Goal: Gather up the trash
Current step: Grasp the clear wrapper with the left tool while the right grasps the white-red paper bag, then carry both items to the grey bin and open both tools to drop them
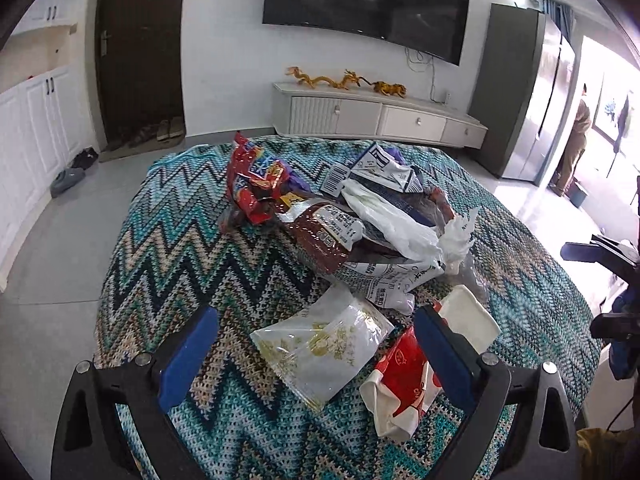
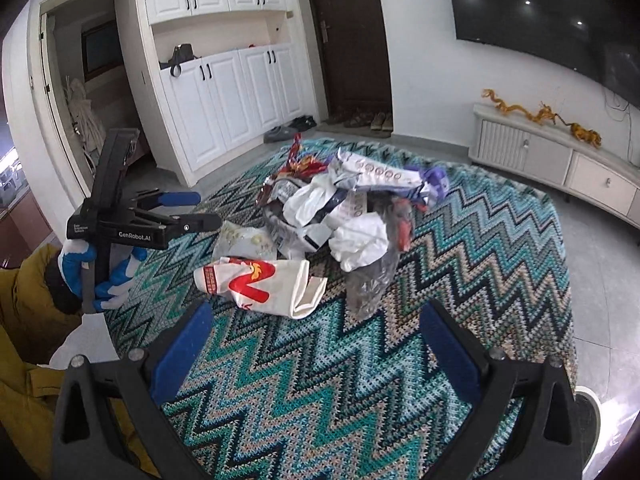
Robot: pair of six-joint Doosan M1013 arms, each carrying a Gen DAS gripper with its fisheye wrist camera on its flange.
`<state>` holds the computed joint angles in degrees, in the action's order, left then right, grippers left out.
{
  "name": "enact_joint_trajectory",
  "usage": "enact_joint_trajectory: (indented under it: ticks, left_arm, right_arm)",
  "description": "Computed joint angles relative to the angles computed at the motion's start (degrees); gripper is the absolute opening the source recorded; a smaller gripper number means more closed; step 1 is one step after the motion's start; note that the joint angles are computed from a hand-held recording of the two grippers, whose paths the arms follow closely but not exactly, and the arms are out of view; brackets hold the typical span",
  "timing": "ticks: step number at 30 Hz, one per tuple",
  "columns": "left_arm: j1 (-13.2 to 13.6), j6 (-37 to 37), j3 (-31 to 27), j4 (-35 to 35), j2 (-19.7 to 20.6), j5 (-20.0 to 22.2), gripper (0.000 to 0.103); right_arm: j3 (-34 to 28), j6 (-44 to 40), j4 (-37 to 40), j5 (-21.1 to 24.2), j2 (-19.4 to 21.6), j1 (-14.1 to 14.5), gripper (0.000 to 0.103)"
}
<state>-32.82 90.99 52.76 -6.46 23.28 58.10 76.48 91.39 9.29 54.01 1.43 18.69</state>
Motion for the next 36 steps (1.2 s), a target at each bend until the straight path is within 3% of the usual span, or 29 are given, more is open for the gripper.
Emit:
enact_joint_trajectory:
  ticks: [4,8,14,19,21,28,34,36]
  left_arm:
    - [0.07,3.56,-4.45,-1.17,3.4,5.73,0.095]
    - [0.55,5.17,-6.72,-4.19,5.66,11.22,0.081]
    - [1.26,6.26,-4.45,-6.18,4.75,10.43,0.063]
    - [1.67,6.84,-1.42,-7.16,2.92,7.61,0.038]
    - [2.2,6.19,-0.41,-7.64,2.32,6.59,0.021]
    - [3.31,3.01,2.59,-9.11,0.21,3.46,0.015]
    - [3.9,0.82,5.32,-9.01,-1.65,0.33,0.014]
    - [4.25,0.39,6.4,-9.08,-2.5,-0.48,0.014]
  right_arm:
    - [-1.35,-3.9,3.75,2.79,2.34,-0.75,0.103]
    - [-2.19,-6.23,6.84,4.16,3.72,-1.4,0.103]
    - [-4.36,-10.38,10.89,6.47,6.06,-1.76,0.103]
    - [-7.29,-14.32,13.46,8.62,8.68,-1.26,0.103]
    - [-8.52,-15.98,14.17,9.3,9.45,-1.0,0.103]
    - [-13.17,-23.0,17.35,14.47,12.65,-0.35,0.103]
    - [-17.66,-26.51,14.02,20.41,16.38,1.3,0.103]
    - [-19.08,-27.28,11.94,22.24,17.47,1.87,0.097]
